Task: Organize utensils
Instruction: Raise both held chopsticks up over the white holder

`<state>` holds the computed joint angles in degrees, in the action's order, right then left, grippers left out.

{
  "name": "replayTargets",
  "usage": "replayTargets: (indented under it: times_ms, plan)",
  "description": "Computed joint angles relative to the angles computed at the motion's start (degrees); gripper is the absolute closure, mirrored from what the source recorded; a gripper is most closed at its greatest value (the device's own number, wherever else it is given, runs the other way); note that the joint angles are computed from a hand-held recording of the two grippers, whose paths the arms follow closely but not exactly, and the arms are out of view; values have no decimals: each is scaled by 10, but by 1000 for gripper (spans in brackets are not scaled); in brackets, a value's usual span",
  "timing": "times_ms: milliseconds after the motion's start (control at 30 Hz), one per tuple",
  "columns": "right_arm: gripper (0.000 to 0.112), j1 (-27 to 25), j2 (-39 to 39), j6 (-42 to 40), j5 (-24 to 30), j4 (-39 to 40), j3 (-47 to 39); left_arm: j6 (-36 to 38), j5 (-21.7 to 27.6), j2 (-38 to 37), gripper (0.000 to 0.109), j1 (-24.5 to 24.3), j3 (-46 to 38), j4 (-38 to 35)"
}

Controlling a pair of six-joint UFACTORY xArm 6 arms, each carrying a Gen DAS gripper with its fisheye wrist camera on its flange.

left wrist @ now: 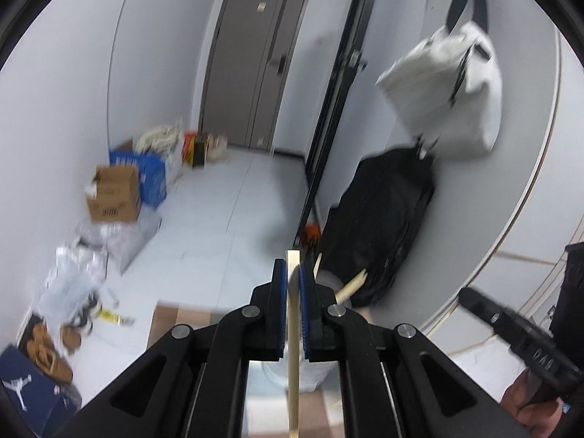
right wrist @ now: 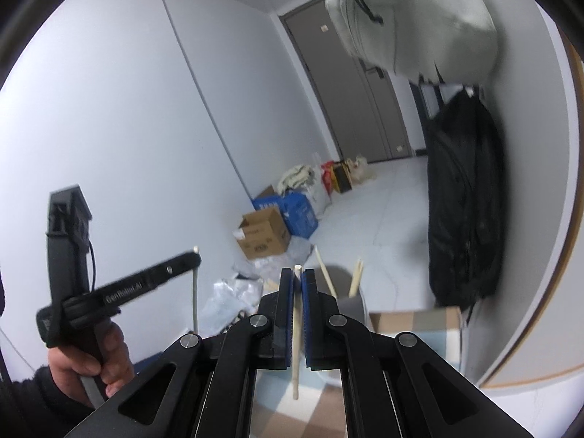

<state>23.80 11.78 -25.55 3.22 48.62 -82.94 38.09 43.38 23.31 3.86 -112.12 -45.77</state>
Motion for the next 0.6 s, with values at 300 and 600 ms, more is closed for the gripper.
replayTargets:
  times_ms: [300,600]
  plan:
    - [109,-42,63,148,44,-169,-120,16,-85,97,106,-29,-135,-66]
    - [109,-65,161,222,101,-264,-275,-23,-121,221,106,-42,-282,-54]
